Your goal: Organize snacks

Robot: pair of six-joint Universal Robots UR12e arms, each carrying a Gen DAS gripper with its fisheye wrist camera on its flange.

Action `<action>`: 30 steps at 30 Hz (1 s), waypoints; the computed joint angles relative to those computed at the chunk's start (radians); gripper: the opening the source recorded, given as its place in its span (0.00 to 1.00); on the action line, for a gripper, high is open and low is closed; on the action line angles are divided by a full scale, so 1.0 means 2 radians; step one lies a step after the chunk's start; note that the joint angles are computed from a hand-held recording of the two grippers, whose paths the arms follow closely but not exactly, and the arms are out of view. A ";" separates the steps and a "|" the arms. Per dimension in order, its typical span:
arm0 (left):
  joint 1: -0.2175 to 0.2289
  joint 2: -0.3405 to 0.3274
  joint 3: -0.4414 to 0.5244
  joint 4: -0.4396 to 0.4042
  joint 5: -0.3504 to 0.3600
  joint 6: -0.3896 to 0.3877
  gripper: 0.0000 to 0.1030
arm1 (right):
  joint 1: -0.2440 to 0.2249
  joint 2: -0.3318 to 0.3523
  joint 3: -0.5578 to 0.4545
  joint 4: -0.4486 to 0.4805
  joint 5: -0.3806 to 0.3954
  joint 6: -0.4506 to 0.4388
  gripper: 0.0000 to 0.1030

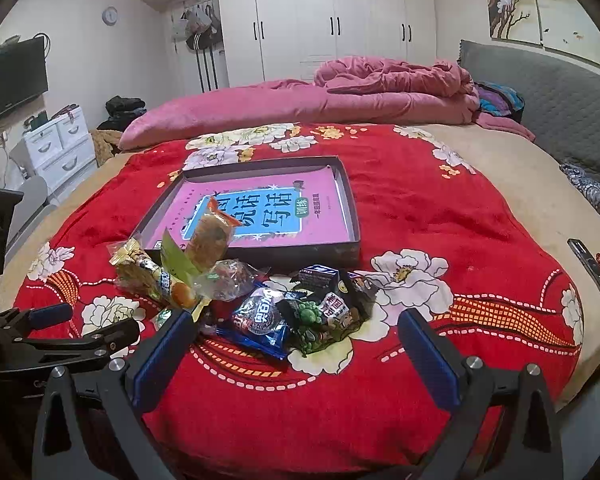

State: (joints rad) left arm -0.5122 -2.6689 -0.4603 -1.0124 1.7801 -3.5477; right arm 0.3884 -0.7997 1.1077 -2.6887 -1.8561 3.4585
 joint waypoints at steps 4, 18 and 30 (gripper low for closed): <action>0.000 -0.001 0.001 -0.001 0.000 -0.001 0.98 | 0.000 0.000 0.000 0.005 0.000 0.002 1.00; 0.000 -0.001 0.000 0.001 0.001 0.001 0.98 | -0.001 0.001 -0.003 0.010 0.001 0.005 1.00; 0.000 0.000 -0.001 0.001 0.000 0.001 0.98 | 0.000 0.001 -0.002 0.007 0.000 0.005 1.00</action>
